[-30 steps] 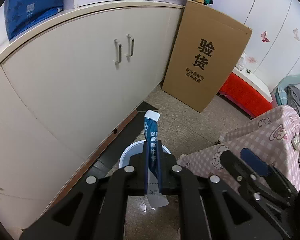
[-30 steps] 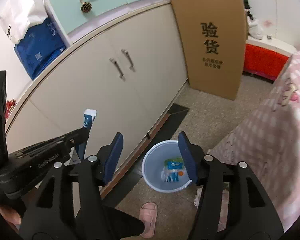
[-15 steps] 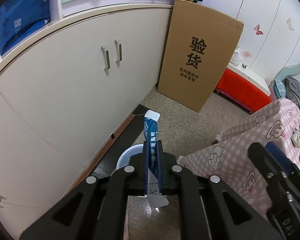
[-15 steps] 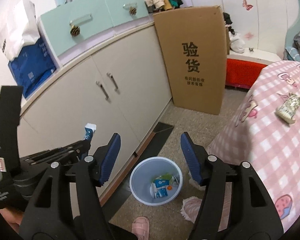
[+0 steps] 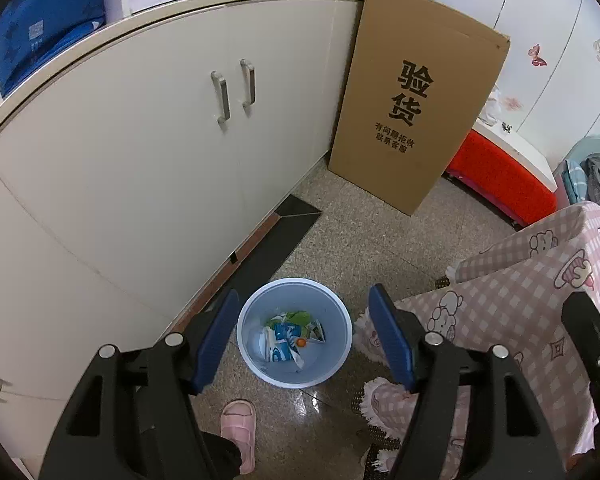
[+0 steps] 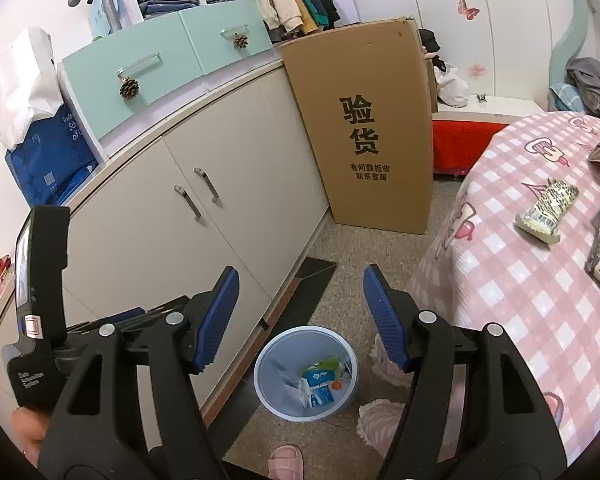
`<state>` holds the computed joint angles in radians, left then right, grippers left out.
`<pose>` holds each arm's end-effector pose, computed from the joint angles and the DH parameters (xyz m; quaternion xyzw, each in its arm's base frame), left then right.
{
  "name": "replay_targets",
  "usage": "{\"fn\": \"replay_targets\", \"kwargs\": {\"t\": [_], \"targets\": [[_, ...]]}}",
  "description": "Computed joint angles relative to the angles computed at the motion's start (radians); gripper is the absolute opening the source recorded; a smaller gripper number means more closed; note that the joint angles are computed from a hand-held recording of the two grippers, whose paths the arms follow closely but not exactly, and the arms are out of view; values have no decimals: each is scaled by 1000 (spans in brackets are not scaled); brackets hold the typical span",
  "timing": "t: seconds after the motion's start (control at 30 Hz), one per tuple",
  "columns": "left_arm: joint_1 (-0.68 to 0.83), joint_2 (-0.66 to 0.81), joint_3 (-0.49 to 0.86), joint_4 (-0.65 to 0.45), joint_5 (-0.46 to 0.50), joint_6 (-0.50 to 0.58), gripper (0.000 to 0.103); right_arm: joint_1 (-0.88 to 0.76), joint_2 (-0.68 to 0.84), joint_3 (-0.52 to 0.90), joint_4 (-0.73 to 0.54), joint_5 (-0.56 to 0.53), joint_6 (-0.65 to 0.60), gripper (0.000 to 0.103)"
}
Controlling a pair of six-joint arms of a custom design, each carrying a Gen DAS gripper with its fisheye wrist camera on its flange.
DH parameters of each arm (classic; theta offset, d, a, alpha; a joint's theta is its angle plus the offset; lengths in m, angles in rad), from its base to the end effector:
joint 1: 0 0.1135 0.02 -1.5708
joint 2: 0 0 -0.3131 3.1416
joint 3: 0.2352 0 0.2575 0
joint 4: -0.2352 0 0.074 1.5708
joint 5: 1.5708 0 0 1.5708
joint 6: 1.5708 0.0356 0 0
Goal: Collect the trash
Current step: 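Move both open tools back over the remaining trash on the table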
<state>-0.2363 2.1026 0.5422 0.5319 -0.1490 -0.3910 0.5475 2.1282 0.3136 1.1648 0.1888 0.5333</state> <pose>0.2907 -0.0646 0.0400 -0.0941 0.9564 -0.0142 0.2762 0.2342 0.1349 0.0558 0.0356 0.8921 0.1552 0.4228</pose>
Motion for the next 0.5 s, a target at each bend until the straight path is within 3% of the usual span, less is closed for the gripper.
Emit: {"fn": "replay_targets", "kwargs": {"t": [0.27, 0.5], "targets": [[-47, -134, -85, 5, -11, -19, 67, 28, -92, -72, 4, 31, 13, 65], [-200, -326, -155, -51, -82, -75, 68, 15, -257, -245, 55, 85, 31, 66]]}}
